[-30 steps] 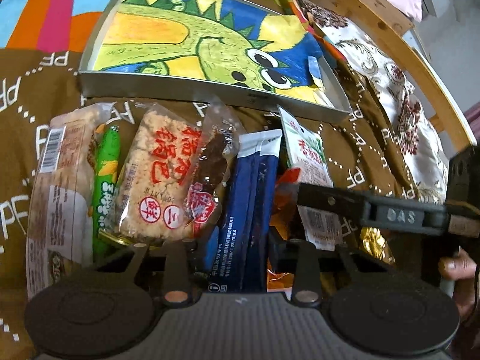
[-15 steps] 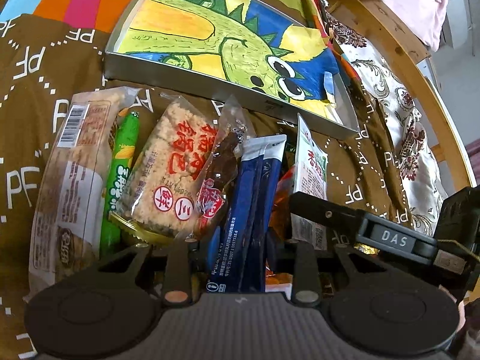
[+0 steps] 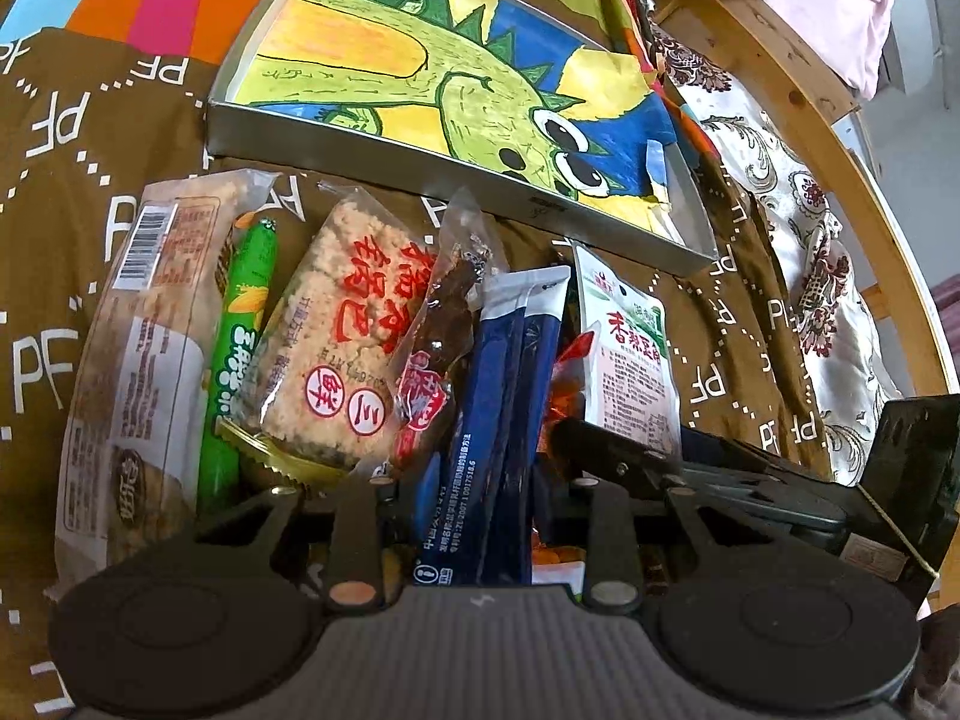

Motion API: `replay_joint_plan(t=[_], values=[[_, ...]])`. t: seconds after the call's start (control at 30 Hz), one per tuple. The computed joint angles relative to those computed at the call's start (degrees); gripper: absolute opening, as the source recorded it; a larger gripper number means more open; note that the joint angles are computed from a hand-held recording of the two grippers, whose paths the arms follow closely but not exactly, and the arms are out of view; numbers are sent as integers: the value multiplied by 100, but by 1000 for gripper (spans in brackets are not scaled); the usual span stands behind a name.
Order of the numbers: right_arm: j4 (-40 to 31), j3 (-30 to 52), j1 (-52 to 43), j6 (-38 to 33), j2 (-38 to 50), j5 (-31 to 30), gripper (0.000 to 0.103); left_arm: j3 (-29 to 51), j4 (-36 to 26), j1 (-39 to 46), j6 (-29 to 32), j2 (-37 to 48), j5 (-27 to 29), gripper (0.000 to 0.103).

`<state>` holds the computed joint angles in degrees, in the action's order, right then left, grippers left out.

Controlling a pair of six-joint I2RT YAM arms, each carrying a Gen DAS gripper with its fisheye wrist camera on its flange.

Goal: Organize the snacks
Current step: 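Grasp the blue stick pack with the left gripper while the right gripper lifts the white packet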

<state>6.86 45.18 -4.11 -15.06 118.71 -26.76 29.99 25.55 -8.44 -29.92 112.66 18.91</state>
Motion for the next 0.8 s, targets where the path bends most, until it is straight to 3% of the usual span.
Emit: replay_joint_plan(t=[0.4, 0.63, 0.8], values=[[770, -1048, -101, -933, -655, 403, 98, -353, 250, -348, -23, -319, -432, 34], [2208, -2021, 50, -1792, -1134, 808, 90, -786, 754, -701, -11, -728, -715, 33], [2614, -2176, 77, -2029, -1050, 858, 86, -801, 765, -853, -65, -776, -901, 34]])
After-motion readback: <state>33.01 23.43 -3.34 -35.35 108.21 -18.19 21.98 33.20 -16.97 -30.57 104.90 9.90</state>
